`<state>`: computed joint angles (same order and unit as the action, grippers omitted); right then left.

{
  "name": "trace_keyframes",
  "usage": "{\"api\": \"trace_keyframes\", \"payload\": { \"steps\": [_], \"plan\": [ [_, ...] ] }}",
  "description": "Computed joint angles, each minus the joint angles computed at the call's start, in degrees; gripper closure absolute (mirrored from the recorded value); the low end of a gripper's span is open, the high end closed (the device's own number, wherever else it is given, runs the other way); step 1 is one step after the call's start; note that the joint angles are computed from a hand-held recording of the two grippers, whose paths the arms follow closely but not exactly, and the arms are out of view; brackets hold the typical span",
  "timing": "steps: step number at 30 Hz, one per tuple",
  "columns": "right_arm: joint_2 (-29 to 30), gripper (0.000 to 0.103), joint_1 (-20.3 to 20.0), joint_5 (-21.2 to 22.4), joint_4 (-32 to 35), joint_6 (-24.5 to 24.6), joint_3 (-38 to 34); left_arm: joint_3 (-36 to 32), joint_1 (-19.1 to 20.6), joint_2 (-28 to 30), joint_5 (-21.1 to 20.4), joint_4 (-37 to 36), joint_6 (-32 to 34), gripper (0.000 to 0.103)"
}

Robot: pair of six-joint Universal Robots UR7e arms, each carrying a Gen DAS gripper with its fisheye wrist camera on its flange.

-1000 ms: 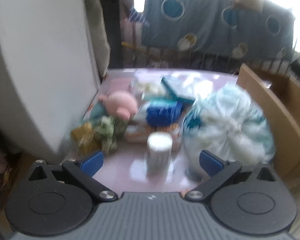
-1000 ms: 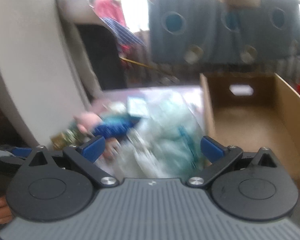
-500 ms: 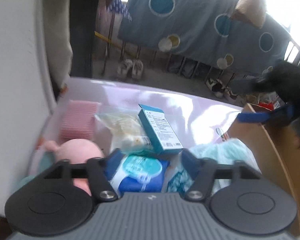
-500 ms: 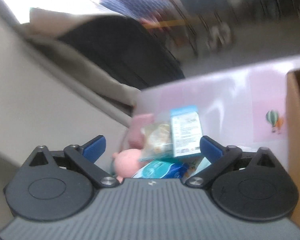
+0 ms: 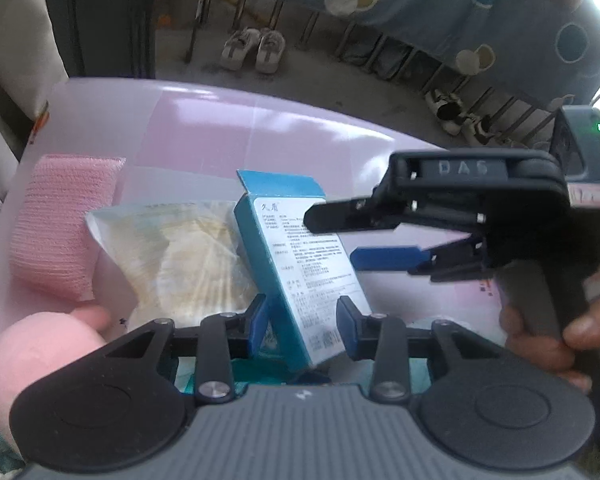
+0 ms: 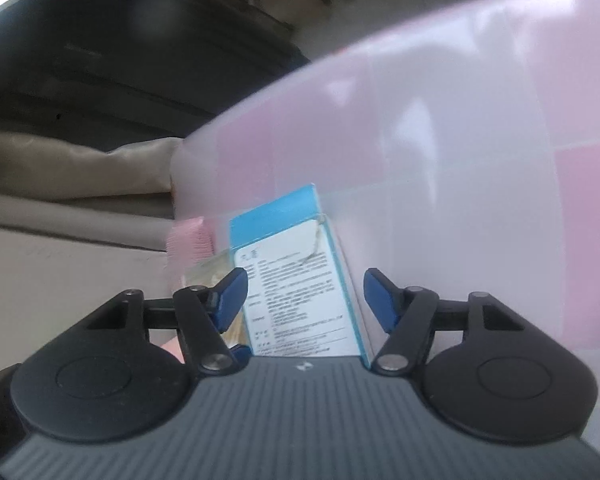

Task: Organize soft objects
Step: 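Grasp the blue-and-white box upright with the right gripper, then carry the blue-and-white box into the cardboard box and open the right gripper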

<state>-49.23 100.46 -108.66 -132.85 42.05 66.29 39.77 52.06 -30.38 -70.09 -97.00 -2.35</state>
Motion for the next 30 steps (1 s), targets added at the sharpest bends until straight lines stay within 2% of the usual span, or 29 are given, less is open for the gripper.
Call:
{"api": "trace_keyframes", "payload": {
  "steps": [1,2,5,6,11,18,24,30],
  "plan": [
    [-0.1,0.047,-0.4,1.2,-1.0,0.2,0.8,-0.8,0.0,0.7,0.3,0.7,-0.5,0.064],
    [-0.3,0.047,-0.6,2.0,-1.9,0.4,1.5,-0.8,-0.2,0.8,0.8,0.7,-0.9,0.062],
    [0.0,0.052,-0.7,2.6,-2.0,0.3,1.8,0.2,-0.6,0.9,3.1,0.0,-0.6,0.053],
    [0.0,0.057,-0.7,2.9,-1.4,0.6,1.7,0.7,-0.7,0.8,4.3,-0.5,-0.7,0.052],
    [-1.2,0.065,-0.1,2.3,-1.3,0.7,2.2,1.4,-1.0,0.0,5.2,-1.2,-1.4,0.053],
    [-4.4,0.069,2.6,2.4,-4.8,-0.5,2.9,6.8,-3.5,-5.0,5.5,-8.0,0.2,0.053],
    [-10.3,0.070,6.5,0.0,-9.3,-1.1,6.7,12.1,-7.8,-10.1,3.2,-12.8,2.3,0.053],
    [-22.8,0.070,10.5,-7.8,-12.9,0.9,17.2,18.3,-13.1,-13.2,-3.6,-17.5,4.7,0.053]
  ]
}}
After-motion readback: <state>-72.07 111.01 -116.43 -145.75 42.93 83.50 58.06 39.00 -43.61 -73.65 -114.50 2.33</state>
